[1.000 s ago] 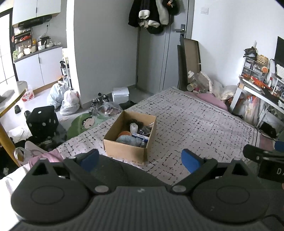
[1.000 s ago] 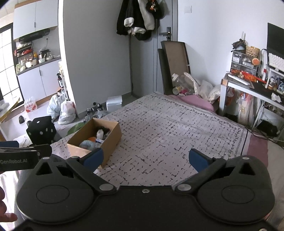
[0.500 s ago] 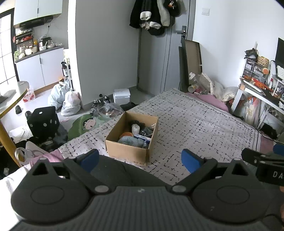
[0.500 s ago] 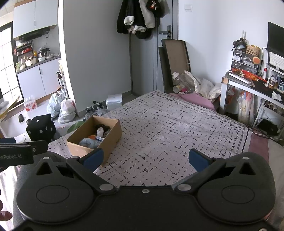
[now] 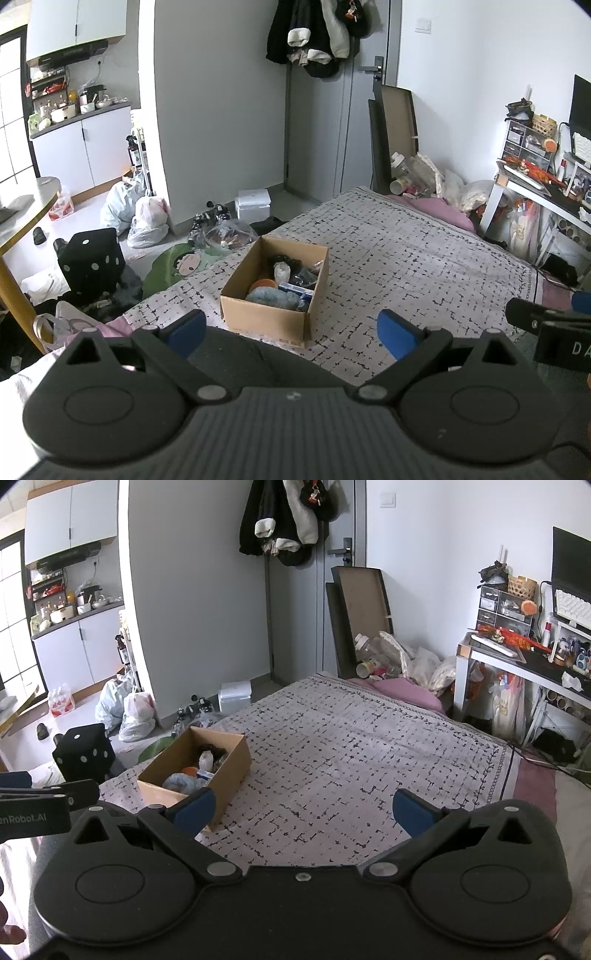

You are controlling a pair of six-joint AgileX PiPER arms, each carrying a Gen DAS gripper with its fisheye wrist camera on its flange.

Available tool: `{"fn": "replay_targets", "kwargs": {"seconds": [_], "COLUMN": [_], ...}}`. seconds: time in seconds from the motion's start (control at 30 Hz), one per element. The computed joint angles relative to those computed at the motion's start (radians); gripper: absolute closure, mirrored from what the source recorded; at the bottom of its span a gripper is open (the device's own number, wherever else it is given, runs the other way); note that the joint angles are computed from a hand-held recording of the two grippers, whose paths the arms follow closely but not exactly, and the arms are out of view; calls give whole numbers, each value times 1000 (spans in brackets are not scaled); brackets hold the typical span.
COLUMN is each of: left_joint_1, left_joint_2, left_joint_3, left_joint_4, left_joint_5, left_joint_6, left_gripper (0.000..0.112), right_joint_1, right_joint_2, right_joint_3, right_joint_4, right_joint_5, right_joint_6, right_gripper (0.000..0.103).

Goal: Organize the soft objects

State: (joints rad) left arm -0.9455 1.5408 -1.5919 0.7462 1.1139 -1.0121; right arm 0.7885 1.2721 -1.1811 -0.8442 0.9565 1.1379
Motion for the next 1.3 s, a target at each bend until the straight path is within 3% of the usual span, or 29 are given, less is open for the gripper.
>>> {"fn": "replay_targets", "kwargs": {"seconds": [1.3], "left_joint_1": [13], "left_joint_2": [7], "left_joint_3": [-26], "left_joint_4": [-11], "left_joint_5": [26], "left_joint_6": [47], "left_gripper": [14], "right_joint_1": [-25], "right_joint_2": [11], "right_joint_3": [-12], "right_joint_4": [28], "right_joint_5": [-9], "right_joint_6": [-28], "right_gripper": [0]}}
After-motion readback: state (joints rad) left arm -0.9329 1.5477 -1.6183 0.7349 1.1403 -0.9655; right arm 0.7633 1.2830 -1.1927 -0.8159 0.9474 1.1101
